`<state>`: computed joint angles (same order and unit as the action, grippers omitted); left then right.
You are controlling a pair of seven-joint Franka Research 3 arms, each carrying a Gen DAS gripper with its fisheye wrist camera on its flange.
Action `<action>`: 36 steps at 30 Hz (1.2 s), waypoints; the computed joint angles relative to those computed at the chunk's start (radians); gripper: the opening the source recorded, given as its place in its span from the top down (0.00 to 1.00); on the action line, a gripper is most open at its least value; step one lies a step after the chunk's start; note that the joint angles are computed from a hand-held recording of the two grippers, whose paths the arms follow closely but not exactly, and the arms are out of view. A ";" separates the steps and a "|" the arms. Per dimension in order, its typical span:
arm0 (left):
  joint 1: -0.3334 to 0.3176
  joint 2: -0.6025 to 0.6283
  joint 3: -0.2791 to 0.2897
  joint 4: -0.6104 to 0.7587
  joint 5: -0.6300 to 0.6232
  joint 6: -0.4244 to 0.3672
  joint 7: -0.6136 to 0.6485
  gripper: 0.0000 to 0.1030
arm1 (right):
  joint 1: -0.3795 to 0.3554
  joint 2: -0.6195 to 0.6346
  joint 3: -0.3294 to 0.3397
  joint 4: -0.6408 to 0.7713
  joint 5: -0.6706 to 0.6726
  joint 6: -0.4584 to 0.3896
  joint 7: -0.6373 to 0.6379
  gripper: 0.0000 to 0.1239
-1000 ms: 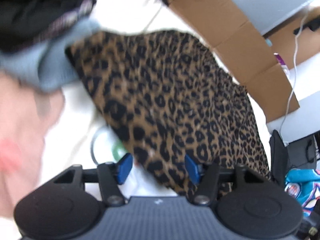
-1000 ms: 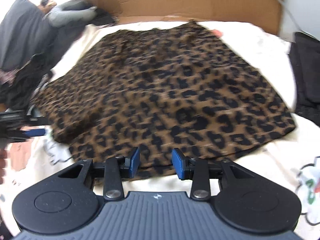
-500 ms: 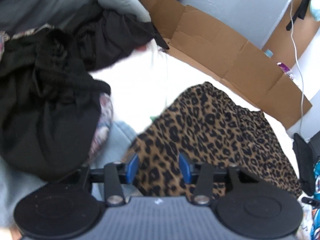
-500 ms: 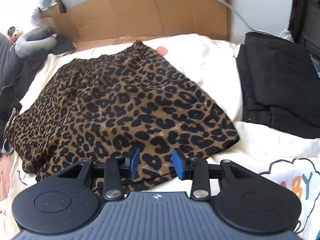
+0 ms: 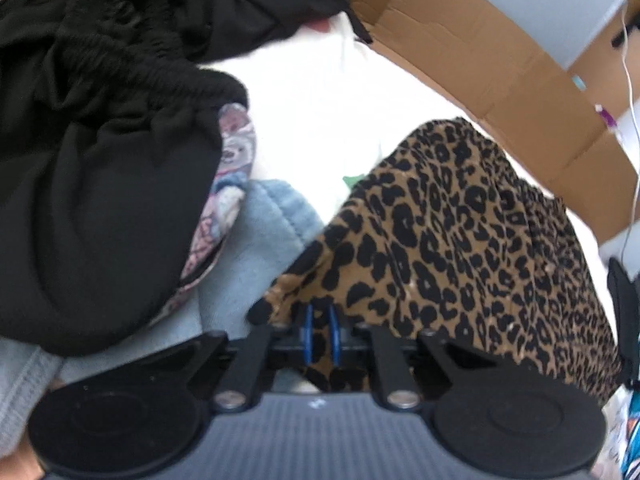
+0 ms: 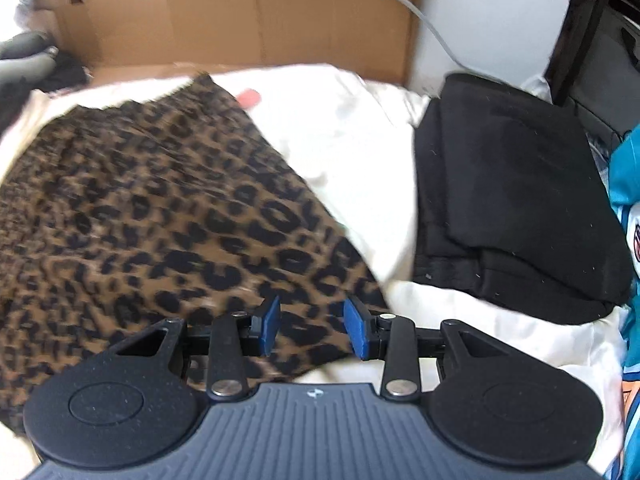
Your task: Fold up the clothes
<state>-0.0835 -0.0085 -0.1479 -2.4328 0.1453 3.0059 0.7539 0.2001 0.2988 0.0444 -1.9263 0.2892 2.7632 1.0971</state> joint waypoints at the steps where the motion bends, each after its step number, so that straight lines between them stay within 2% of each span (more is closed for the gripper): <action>1: -0.002 -0.011 0.000 -0.001 -0.015 0.000 0.023 0.89 | 0.004 0.013 -0.011 0.010 -0.014 -0.006 0.014 0.66; 5: 0.013 -0.062 0.006 -0.019 0.031 0.029 0.008 0.87 | 0.044 0.064 -0.081 0.050 -0.129 -0.021 0.147 0.66; 7: 0.026 -0.077 0.007 -0.012 0.075 0.003 0.003 0.85 | 0.034 0.078 -0.080 0.065 -0.145 -0.043 0.168 0.66; 13: 0.005 -0.055 0.031 0.013 -0.010 -0.068 0.145 0.85 | 0.050 0.073 -0.101 0.068 -0.245 -0.064 0.216 0.65; 15: 0.009 -0.043 0.026 0.021 -0.004 -0.092 0.169 0.83 | 0.044 0.080 -0.098 0.087 -0.260 -0.086 0.216 0.65; 17: 0.020 -0.033 0.018 0.027 0.060 -0.114 0.150 0.82 | 0.034 0.092 -0.093 0.112 -0.257 -0.113 0.220 0.71; 18: 0.025 -0.029 0.017 0.025 0.087 -0.114 0.139 0.81 | 0.032 0.099 -0.094 0.126 -0.260 -0.129 0.227 0.84; 19: 0.025 -0.026 0.019 0.017 0.075 -0.100 0.153 0.81 | 0.034 0.110 -0.100 0.146 -0.271 -0.154 0.240 0.91; 23: 0.025 -0.008 0.023 0.019 0.004 -0.082 0.254 0.80 | 0.002 0.114 -0.083 0.153 -0.240 -0.173 0.224 0.91; 25: 0.024 0.002 0.019 0.029 -0.021 -0.087 0.307 0.75 | -0.011 0.094 -0.073 0.130 -0.212 -0.155 0.215 0.91; 27: 0.021 0.010 0.014 0.031 -0.080 -0.077 0.374 0.65 | -0.022 0.070 -0.065 0.104 -0.184 -0.140 0.208 0.91; 31: 0.023 0.003 0.012 -0.002 -0.118 -0.026 0.411 0.70 | -0.053 0.005 -0.042 0.034 -0.092 -0.091 0.180 0.91; 32: 0.023 -0.002 0.013 -0.007 -0.144 -0.022 0.408 0.76 | -0.058 -0.013 -0.038 0.017 -0.070 -0.082 0.173 0.91; 36: 0.002 -0.024 0.020 -0.027 -0.338 -0.014 0.488 0.78 | -0.082 -0.076 -0.018 -0.028 0.020 -0.071 0.097 0.90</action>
